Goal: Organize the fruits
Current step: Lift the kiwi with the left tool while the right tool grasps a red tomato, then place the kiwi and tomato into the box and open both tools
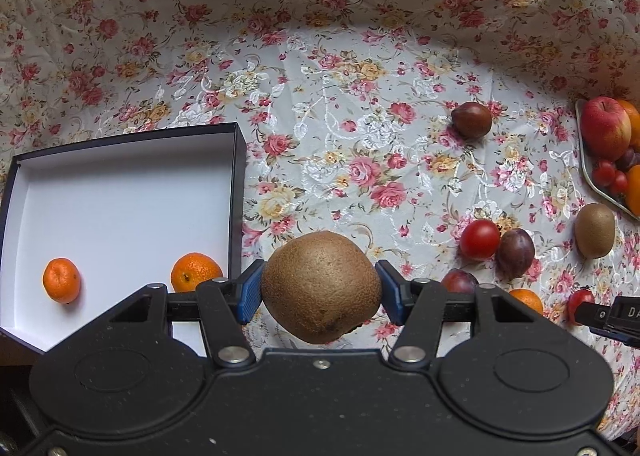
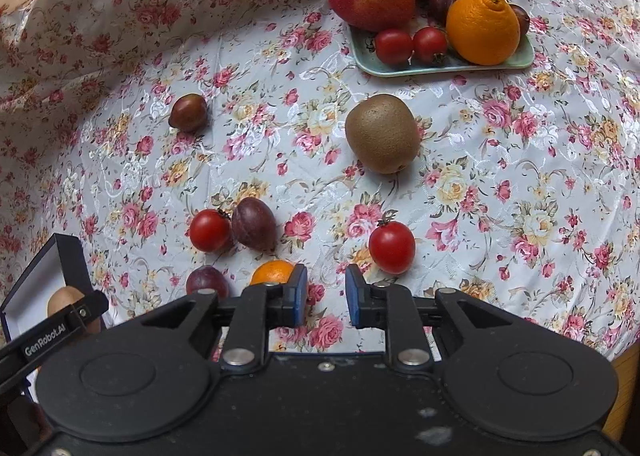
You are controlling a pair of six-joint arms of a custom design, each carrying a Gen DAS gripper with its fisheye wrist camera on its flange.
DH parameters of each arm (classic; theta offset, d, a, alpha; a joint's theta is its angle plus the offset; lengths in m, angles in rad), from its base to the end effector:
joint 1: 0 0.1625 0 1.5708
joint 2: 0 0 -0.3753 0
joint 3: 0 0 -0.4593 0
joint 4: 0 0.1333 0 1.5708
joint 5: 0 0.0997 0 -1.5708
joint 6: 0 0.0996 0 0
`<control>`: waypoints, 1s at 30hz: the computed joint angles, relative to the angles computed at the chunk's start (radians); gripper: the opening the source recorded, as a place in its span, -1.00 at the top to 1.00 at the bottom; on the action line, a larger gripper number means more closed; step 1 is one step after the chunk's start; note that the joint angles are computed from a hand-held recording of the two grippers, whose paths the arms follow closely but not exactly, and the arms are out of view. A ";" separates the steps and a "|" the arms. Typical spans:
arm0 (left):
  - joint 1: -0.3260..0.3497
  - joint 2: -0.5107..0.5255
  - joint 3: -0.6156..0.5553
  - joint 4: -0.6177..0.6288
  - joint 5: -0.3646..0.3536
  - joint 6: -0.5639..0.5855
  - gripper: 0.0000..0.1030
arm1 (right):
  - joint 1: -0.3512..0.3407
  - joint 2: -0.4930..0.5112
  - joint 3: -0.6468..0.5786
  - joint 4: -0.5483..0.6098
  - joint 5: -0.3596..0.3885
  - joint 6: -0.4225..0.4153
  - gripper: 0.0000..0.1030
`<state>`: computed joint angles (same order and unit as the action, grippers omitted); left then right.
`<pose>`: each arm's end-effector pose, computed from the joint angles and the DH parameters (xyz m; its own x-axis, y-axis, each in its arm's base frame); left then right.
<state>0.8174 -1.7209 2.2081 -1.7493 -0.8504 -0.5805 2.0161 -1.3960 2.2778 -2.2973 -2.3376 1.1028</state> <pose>-0.1435 -0.4439 0.2170 -0.7012 0.1711 -0.6922 0.3196 0.9432 -0.0906 0.2495 -0.3737 0.0913 -0.6521 0.6121 0.4473 0.3468 0.7655 -0.5420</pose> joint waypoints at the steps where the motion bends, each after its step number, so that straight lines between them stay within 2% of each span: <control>1: -0.002 0.000 0.000 0.000 -0.003 0.002 -0.20 | -0.006 0.004 0.002 0.008 -0.008 0.010 0.52; 7: -0.023 0.014 0.002 -0.015 -0.005 0.016 -0.20 | -0.039 -0.033 0.032 0.066 -0.030 0.062 0.52; 10: -0.032 0.019 0.004 -0.023 -0.003 0.021 -0.20 | -0.059 -0.052 0.051 0.045 -0.023 0.070 0.50; 13: -0.038 0.020 0.009 -0.027 0.006 0.031 -0.20 | -0.078 -0.055 0.062 -0.005 0.006 0.039 0.48; 19: -0.028 0.016 0.007 -0.012 0.018 0.022 -0.20 | -0.081 -0.011 0.044 -0.040 0.003 0.041 0.44; 21: -0.024 0.008 0.008 -0.009 0.022 0.023 -0.20 | -0.081 0.009 0.030 -0.019 -0.008 0.063 0.30; 25: -0.015 -0.010 0.008 -0.006 0.029 0.027 -0.20 | -0.073 0.055 0.002 0.020 -0.051 0.092 0.26; 30: 0.003 -0.031 0.003 -0.002 0.034 0.031 -0.20 | -0.099 0.086 -0.011 0.015 -0.023 0.091 0.27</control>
<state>0.8205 -1.7516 2.2111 -1.7509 -0.8163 -0.5499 1.9174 -1.3097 2.2673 -2.2820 -2.3608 1.1937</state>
